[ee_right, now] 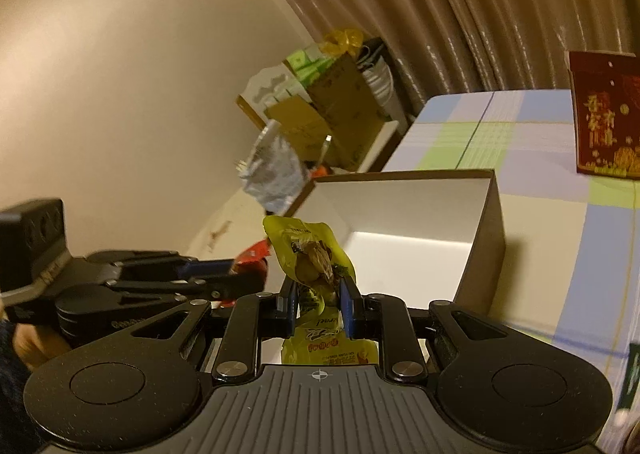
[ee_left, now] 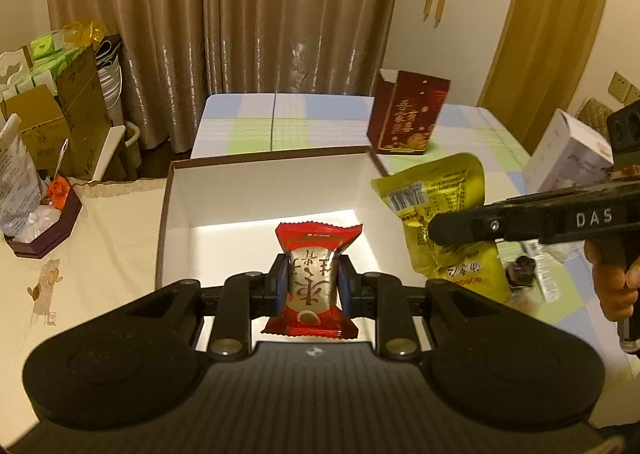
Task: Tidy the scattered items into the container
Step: 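Carry the red packet and yellow bag over the brown box with both tools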
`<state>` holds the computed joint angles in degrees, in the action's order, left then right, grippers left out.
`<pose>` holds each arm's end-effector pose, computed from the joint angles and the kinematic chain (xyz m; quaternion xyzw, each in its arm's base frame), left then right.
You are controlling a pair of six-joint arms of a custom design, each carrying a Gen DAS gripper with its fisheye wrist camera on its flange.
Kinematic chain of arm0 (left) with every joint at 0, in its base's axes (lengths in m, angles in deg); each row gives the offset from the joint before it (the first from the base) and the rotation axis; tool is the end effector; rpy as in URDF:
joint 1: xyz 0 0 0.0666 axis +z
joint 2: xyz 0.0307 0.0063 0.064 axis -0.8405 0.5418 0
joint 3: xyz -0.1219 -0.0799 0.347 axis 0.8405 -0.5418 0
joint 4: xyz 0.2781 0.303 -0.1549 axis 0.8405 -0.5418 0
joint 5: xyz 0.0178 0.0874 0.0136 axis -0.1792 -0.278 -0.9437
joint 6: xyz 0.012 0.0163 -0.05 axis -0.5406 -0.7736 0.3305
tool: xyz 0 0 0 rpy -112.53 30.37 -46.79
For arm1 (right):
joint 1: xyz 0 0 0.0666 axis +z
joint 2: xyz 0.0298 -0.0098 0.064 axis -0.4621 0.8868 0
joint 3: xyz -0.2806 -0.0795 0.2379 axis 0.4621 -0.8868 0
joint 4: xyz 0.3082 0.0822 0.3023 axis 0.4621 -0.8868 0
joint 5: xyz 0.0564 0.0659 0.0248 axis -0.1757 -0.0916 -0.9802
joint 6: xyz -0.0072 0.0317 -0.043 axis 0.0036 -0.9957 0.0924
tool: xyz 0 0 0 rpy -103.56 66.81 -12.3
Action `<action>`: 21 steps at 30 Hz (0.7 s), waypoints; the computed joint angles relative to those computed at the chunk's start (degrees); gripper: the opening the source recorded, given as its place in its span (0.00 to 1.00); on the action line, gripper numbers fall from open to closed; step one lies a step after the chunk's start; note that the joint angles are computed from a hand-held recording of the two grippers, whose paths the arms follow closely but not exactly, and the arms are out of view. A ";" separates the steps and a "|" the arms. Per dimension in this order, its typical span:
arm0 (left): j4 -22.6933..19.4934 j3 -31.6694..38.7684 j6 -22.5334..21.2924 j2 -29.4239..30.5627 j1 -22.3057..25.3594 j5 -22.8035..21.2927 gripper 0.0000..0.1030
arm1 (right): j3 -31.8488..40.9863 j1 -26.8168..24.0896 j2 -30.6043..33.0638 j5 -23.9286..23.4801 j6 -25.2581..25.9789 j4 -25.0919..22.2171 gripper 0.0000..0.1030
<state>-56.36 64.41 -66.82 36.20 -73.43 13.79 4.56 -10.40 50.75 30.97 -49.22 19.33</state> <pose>0.5952 -0.1839 0.4645 0.2574 0.8878 -0.1477 0.3517 0.5116 0.1764 0.4220 -0.1223 0.8660 0.3533 0.3321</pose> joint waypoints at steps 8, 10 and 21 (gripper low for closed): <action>-2.61 7.91 -1.96 7.52 0.75 -0.17 0.20 | 6.03 1.07 6.07 4.22 4.31 -2.56 0.23; -3.51 9.69 -2.22 9.07 0.89 0.05 0.20 | 7.13 1.22 7.15 4.85 5.28 -3.16 0.23; -7.65 20.34 -4.93 17.69 0.88 0.87 0.20 | 12.38 1.12 13.00 5.85 10.67 -6.26 0.23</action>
